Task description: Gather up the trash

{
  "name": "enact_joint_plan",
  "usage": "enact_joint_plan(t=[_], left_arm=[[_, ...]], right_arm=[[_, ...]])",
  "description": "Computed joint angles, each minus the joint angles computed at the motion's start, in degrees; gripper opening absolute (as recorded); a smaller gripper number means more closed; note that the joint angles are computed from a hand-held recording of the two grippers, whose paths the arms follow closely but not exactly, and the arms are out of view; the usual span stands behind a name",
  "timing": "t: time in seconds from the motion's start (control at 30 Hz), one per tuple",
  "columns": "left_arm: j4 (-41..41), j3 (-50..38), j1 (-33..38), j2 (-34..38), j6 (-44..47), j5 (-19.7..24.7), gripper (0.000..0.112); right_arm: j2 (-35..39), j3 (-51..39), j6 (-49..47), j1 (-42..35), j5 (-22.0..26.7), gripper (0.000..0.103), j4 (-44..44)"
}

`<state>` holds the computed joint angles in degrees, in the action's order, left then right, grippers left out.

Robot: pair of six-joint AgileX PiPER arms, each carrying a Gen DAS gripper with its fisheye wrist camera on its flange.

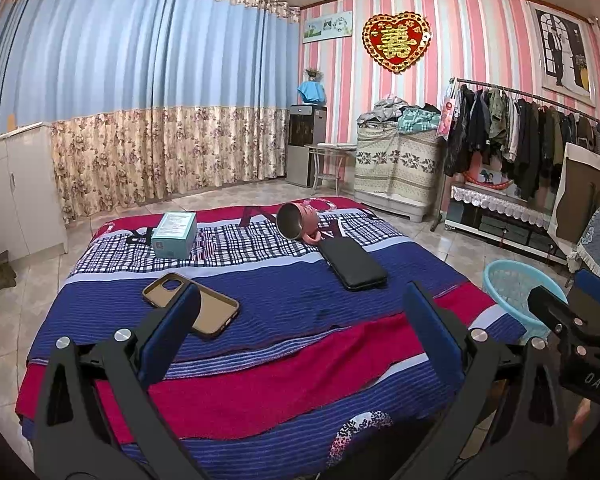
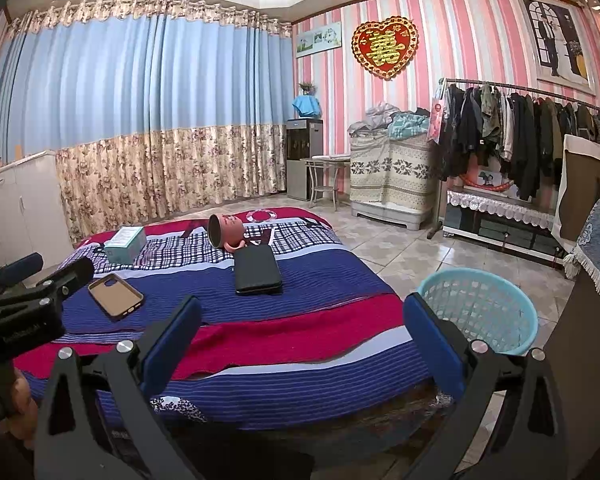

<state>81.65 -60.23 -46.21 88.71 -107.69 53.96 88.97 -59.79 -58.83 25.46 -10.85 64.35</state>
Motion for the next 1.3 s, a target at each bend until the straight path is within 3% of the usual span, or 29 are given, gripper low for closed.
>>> enact_joint_plan(t=[0.23,1.3], left_arm=[[0.2,0.3,-0.2,-0.1,-0.2,0.0,0.098],[0.3,0.6,-0.8,-0.5,-0.4,0.8,0.098]], right_arm=[[-0.6,-0.6,-2.8,-1.6,1.9,0.098,2.9],[-1.0,0.0,-1.3,-1.4,1.7,0.098,1.4]])
